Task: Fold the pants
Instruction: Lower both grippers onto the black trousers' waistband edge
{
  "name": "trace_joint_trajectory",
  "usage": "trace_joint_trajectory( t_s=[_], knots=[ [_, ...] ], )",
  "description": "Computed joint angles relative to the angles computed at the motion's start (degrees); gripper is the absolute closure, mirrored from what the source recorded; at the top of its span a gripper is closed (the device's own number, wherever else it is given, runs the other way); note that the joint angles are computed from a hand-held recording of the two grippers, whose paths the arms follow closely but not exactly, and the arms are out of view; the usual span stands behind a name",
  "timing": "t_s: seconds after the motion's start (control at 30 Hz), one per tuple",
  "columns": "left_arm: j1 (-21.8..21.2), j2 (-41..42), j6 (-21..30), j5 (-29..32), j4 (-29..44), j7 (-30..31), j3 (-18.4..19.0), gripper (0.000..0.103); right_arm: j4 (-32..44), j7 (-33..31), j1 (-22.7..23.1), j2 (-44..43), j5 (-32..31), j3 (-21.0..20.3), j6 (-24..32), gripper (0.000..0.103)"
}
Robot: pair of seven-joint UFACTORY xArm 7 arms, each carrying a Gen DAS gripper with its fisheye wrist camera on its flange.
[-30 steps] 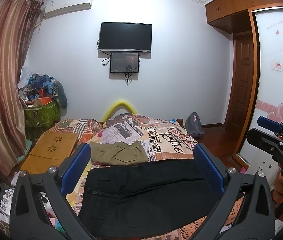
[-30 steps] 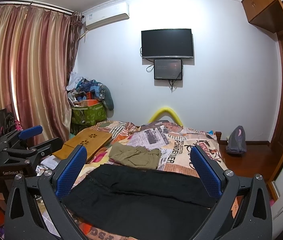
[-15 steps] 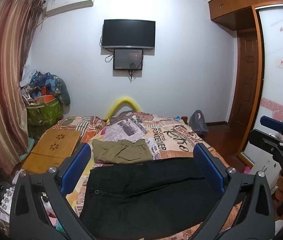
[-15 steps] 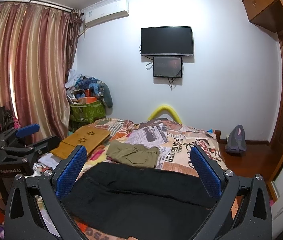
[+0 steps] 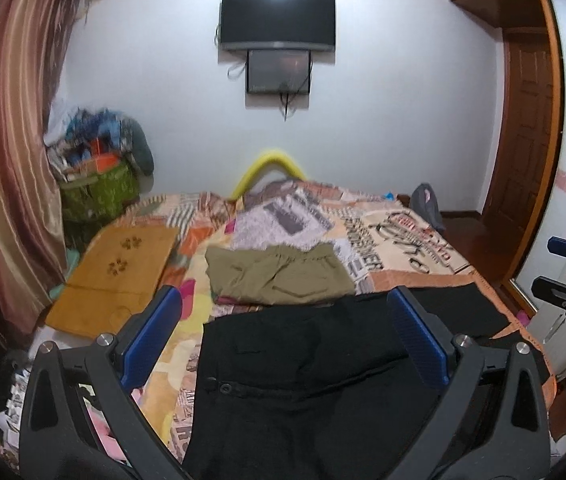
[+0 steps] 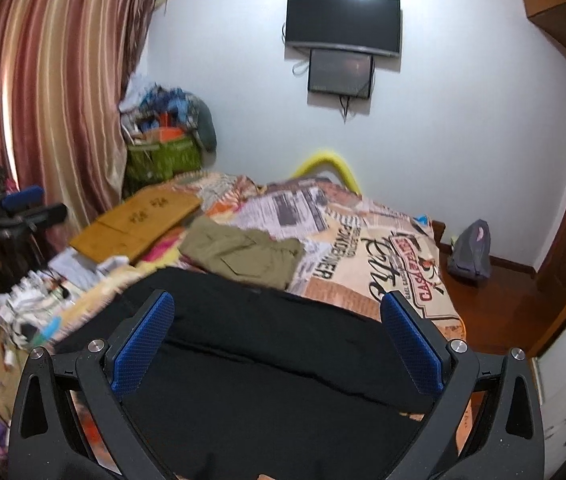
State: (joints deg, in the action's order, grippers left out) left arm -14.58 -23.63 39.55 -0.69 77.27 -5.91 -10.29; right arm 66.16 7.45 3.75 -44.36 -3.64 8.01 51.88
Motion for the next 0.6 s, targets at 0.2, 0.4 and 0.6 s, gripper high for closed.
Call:
trace_joint_trajectory(
  t_s=[0.2, 0.4, 0.6],
  knots=[
    [1.36, 10.22, 2.05, -1.02, 5.30, -0.26, 2.25, 0.000, 0.11, -2.24, 0.49, 5.18, 1.89, -3.74, 0.90, 0.001],
    [2.66, 21.17, 1.00, 4.53, 10.15, 0.13, 2.78, 0.000, 1.90, -6.38, 0.37, 11.80, 2.92, -6.24, 0.80, 0.002],
    [2.43, 31.81, 4.66, 1.24, 16.81, 4.04, 4.20, 0.007, 4.07, -11.72, 0.45, 19.32, 5.78, -8.62, 0.86, 0.002]
  ],
)
